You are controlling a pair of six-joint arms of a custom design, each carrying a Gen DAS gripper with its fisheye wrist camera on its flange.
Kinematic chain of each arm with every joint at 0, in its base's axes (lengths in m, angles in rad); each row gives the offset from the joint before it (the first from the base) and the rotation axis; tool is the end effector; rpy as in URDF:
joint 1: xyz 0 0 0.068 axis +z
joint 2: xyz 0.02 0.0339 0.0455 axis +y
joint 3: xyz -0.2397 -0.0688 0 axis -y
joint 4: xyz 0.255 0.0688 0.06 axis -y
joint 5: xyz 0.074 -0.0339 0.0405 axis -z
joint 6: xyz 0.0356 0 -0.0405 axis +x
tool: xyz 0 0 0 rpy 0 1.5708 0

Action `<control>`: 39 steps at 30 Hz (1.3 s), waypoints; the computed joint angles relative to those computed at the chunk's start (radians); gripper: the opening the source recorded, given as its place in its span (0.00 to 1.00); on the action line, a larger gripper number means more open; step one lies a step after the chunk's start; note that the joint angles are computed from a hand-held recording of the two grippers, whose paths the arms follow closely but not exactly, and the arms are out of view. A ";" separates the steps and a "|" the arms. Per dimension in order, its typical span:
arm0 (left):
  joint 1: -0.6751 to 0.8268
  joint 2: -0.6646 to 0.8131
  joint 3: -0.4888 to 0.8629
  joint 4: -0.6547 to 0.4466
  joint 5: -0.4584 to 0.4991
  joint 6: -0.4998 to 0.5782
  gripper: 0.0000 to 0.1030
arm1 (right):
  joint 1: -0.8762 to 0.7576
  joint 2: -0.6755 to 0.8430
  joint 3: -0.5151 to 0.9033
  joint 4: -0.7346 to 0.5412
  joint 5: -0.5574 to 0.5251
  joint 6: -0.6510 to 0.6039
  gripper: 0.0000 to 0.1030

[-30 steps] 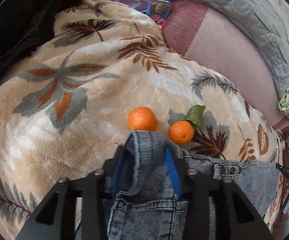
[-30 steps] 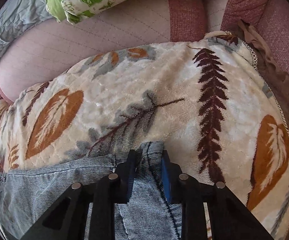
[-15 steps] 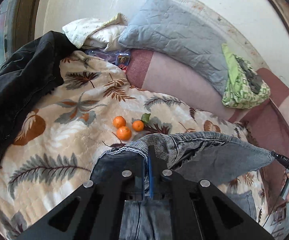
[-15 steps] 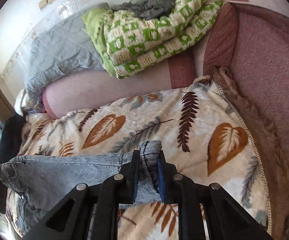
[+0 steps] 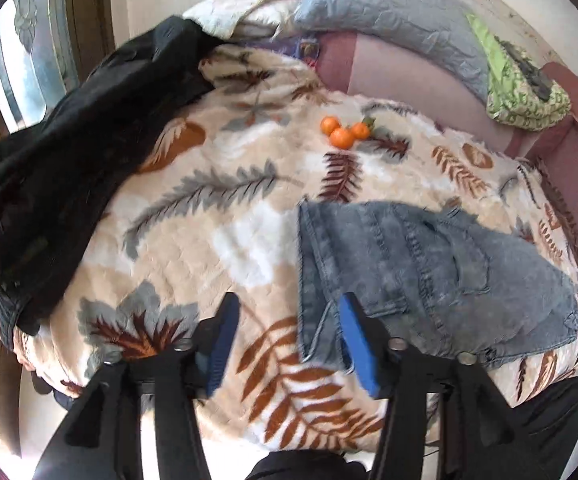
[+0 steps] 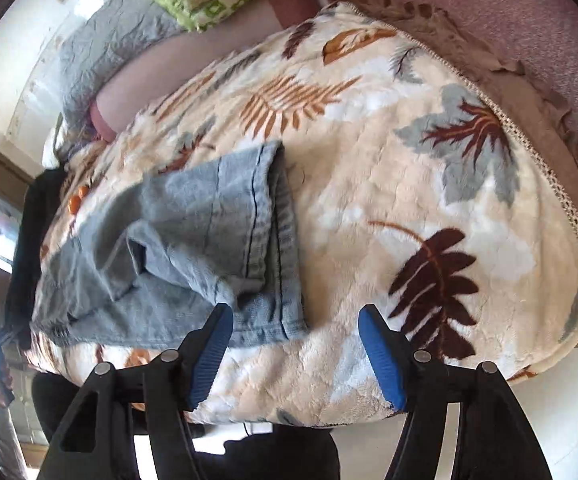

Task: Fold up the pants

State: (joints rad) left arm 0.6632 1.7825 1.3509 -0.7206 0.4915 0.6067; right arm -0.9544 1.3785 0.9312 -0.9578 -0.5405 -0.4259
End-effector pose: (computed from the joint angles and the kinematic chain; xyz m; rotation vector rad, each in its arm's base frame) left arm 0.3018 0.2145 0.1994 0.0629 2.5171 -0.1910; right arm 0.1579 -0.1912 0.1895 0.6312 2.5652 0.4246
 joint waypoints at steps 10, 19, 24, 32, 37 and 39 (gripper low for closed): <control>-0.312 -0.118 -0.324 0.199 -0.144 -0.058 0.66 | 0.498 -0.217 -0.164 0.243 0.276 0.101 0.69; -0.278 0.064 -0.211 0.128 -0.164 -0.093 0.66 | 0.658 -0.314 -0.266 0.248 0.560 -0.149 0.11; -0.249 0.151 -0.088 0.008 -0.121 -0.065 0.66 | 0.751 -0.631 -0.428 0.222 0.762 -0.368 0.11; -0.252 0.073 -0.066 -0.027 -0.149 -0.038 0.66 | 0.326 -0.371 -0.158 0.043 0.275 -0.291 0.80; -0.266 -0.026 -0.106 0.006 -0.099 -0.029 0.66 | 0.192 -0.028 0.087 0.026 0.021 -0.008 0.89; -0.296 -0.011 -0.131 0.038 -0.145 -0.026 0.66 | 0.210 0.104 0.150 0.082 0.028 0.119 0.87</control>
State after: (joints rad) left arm 0.3676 1.7719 1.2199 -0.6821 0.3469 0.5810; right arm -0.7448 1.4828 1.0814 -0.8760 -0.5123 -0.3067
